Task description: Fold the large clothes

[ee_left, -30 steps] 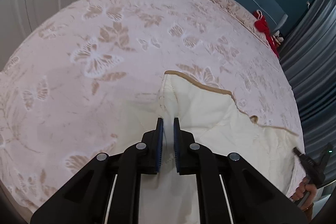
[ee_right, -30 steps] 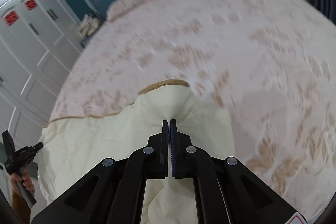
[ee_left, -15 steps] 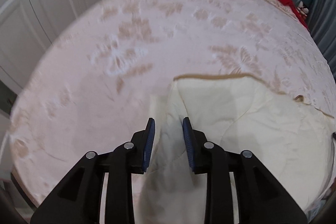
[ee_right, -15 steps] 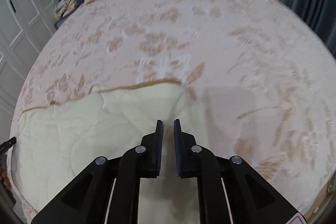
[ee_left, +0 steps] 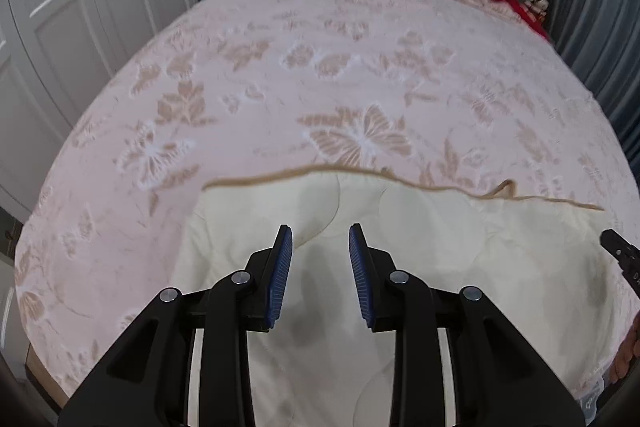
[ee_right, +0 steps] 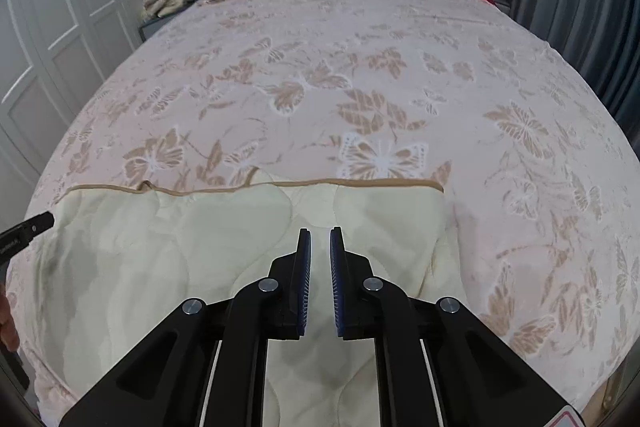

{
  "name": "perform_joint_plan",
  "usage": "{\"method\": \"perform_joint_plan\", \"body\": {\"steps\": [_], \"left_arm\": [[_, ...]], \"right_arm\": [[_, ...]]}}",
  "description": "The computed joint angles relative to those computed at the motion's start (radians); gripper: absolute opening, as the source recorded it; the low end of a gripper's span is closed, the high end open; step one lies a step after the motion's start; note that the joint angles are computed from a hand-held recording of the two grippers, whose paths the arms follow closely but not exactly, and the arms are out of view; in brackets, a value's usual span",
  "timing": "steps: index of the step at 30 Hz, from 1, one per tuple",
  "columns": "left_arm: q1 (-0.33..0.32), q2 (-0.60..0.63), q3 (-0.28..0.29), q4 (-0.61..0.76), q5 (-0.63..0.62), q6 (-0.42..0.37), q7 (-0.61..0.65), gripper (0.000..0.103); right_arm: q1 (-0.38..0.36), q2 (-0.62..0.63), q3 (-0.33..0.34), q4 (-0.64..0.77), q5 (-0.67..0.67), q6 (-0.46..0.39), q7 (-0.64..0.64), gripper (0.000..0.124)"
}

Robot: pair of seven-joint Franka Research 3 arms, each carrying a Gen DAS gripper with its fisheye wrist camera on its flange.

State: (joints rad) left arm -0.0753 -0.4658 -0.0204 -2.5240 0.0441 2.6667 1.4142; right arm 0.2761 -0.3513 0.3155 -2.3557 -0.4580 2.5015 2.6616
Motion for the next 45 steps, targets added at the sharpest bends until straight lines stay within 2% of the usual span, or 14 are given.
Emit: {"method": "perform_joint_plan", "body": {"steps": [6,10,17,22,29,36,37,39,40,41,43,45], "left_arm": [[0.042,0.092,-0.029,0.017,0.046,0.013,-0.063,0.028],[0.047,0.130,-0.031,0.022,0.055,0.027,-0.072,0.028],[0.056,0.192,-0.040,0.012,0.072,0.094,-0.086,0.028],[0.085,0.213,-0.067,-0.006,0.148,0.156,-0.142,0.028],[0.093,0.230,-0.066,-0.028,0.193,0.235,-0.180,0.028],[0.095,0.235,-0.065,-0.036,0.212,0.264,-0.195,0.028],[0.090,0.234,-0.061,-0.037,0.206,0.263,-0.190,0.028],[0.072,0.226,-0.045,-0.035,0.179,0.248,-0.164,0.028],[0.051,0.211,-0.028,-0.032,0.147,0.228,-0.131,0.028],[0.011,0.185,0.008,-0.029,0.079,0.199,-0.075,0.027],[-0.064,0.143,0.072,-0.028,-0.060,0.172,0.036,0.027],[-0.086,0.122,0.074,-0.008,-0.118,0.141,0.087,0.027]], "right_arm": [[-0.007,0.065,-0.032,0.000,0.016,0.002,0.007,0.007],[-0.001,0.110,-0.054,-0.012,0.022,0.031,0.015,0.002],[0.009,0.165,-0.078,-0.015,-0.033,0.083,0.048,0.000],[0.008,0.187,-0.082,-0.020,-0.106,0.119,0.111,0.000],[0.010,0.195,-0.096,-0.038,-0.168,0.168,0.173,0.000],[0.016,0.203,-0.101,-0.033,-0.183,0.166,0.183,0.000],[0.022,0.203,-0.105,-0.028,-0.166,0.156,0.162,0.000],[0.041,0.189,-0.106,0.007,-0.104,0.076,0.098,0.000],[0.030,0.169,-0.091,0.006,-0.079,0.080,0.086,0.002],[0.051,0.138,-0.111,-0.013,-0.060,0.140,0.085,0.011],[0.048,0.115,-0.095,-0.015,-0.031,0.203,0.070,0.011],[0.058,0.139,-0.076,0.033,0.004,0.210,0.012,0.010]]}}
